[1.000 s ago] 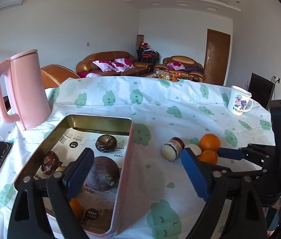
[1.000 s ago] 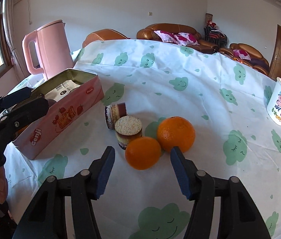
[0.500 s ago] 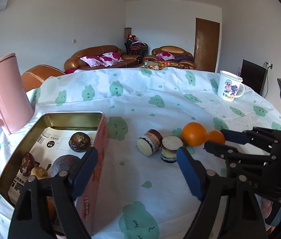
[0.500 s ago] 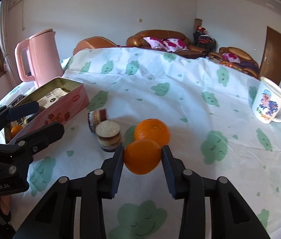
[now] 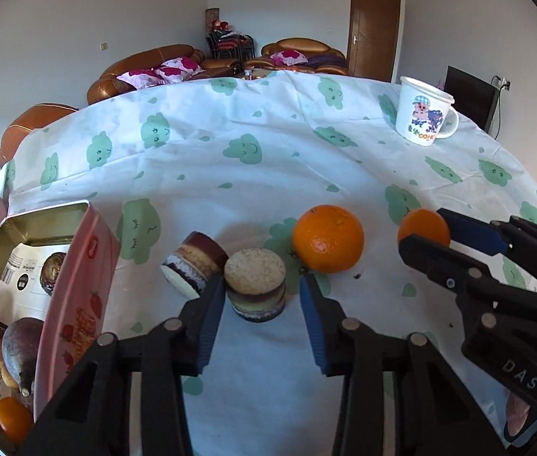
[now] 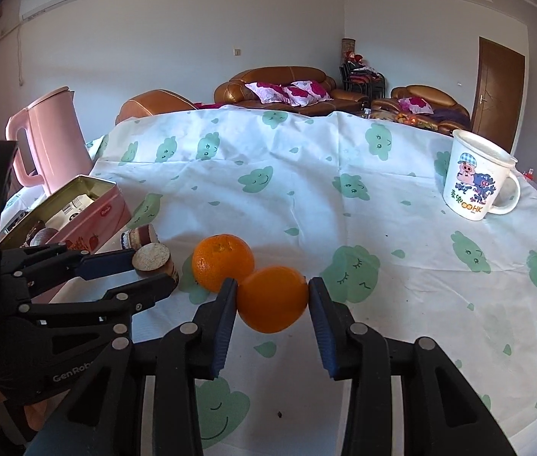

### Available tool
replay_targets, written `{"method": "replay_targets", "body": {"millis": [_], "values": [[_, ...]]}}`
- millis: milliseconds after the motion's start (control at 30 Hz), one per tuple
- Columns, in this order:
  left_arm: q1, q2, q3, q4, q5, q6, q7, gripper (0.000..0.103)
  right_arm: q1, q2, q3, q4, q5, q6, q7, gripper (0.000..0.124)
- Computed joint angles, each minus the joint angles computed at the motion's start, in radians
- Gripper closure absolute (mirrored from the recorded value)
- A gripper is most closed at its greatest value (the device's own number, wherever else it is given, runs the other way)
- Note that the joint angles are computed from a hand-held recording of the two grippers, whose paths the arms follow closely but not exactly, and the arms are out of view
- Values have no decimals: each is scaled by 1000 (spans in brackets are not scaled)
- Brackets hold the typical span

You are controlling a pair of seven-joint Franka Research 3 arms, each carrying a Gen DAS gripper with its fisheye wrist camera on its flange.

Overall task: Organize fruits
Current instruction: 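Grasp a round layered cake with the left gripper while the right gripper grasps an orange, then carry the cake with the left gripper while the right gripper carries the orange to the tin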

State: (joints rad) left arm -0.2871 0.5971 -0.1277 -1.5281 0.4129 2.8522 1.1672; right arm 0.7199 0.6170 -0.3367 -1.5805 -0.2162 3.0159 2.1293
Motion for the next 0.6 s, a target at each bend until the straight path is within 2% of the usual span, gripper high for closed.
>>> {"method": "replay_targets", "body": {"millis": [33,167,400,600], "values": [[-12,4,13,10,10,-9,-10,68,-3,-1,4,-1,2,3,-3,84],[-34,2,39,9,49,-3,-38,69,6,-6,-7,-20,7,37,-5,84],[-74,-39,112,-58,143,118,-149,69,66,-16,-72,-73,66,136,-37,84],[-98,-57,159,-90,207,197,-232,69,79,-24,-75,-102,128,200,-112,84]]}}
